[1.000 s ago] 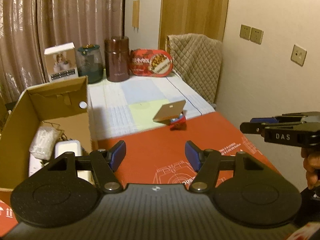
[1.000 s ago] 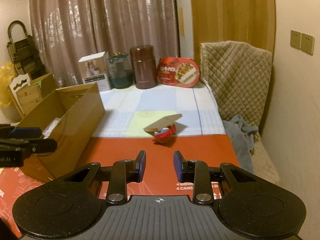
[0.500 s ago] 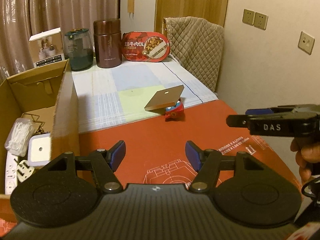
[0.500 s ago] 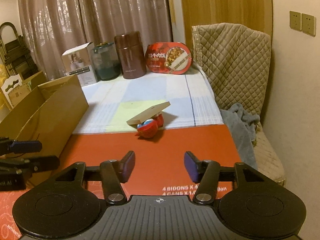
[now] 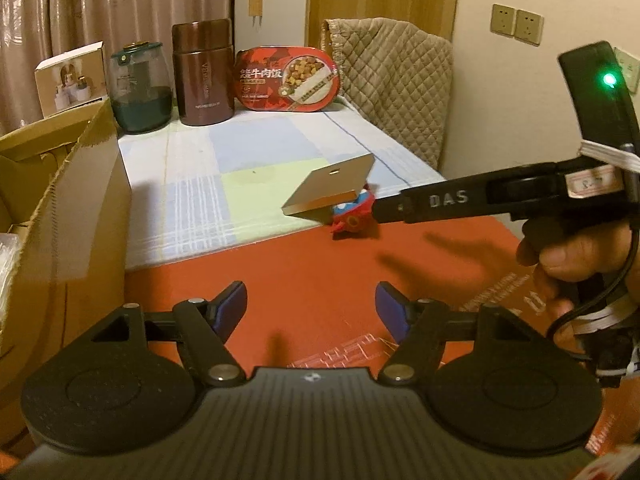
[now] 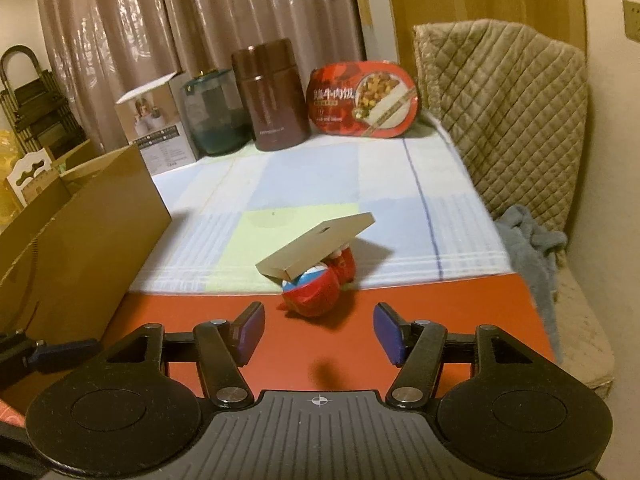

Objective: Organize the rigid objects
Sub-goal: 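Grasp the red Doraemon figure with the right gripper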

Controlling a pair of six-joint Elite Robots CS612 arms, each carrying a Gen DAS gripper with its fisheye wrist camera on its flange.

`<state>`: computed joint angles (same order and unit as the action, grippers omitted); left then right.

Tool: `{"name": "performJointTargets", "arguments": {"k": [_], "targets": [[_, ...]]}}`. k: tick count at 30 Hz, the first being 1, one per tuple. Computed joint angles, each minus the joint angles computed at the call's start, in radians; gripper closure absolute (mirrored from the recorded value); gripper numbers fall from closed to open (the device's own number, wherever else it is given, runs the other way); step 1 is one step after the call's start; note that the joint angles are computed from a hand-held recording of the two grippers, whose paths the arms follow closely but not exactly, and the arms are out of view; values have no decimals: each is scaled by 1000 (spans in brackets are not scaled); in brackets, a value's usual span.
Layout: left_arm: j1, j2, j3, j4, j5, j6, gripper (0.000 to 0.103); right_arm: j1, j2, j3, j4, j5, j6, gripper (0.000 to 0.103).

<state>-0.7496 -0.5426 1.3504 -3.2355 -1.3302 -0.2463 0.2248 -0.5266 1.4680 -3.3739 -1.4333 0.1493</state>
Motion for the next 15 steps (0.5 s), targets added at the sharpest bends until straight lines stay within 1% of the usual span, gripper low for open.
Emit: {"name": "performJointTargets", "arguments": {"k": [4, 7, 12, 15], "targets": [[-1, 32, -45, 24, 43, -41, 29, -1, 28, -48, 31, 10, -5, 45], [-1, 58, -85, 43, 72, -60, 29, 0, 45, -75, 51, 12, -6, 45], [5, 87, -128, 60, 92, -91, 29, 1, 68, -116, 79, 13, -14, 45], [8, 99, -145, 70, 102, -113, 29, 3, 81, -140, 96, 0, -12, 44]]}}
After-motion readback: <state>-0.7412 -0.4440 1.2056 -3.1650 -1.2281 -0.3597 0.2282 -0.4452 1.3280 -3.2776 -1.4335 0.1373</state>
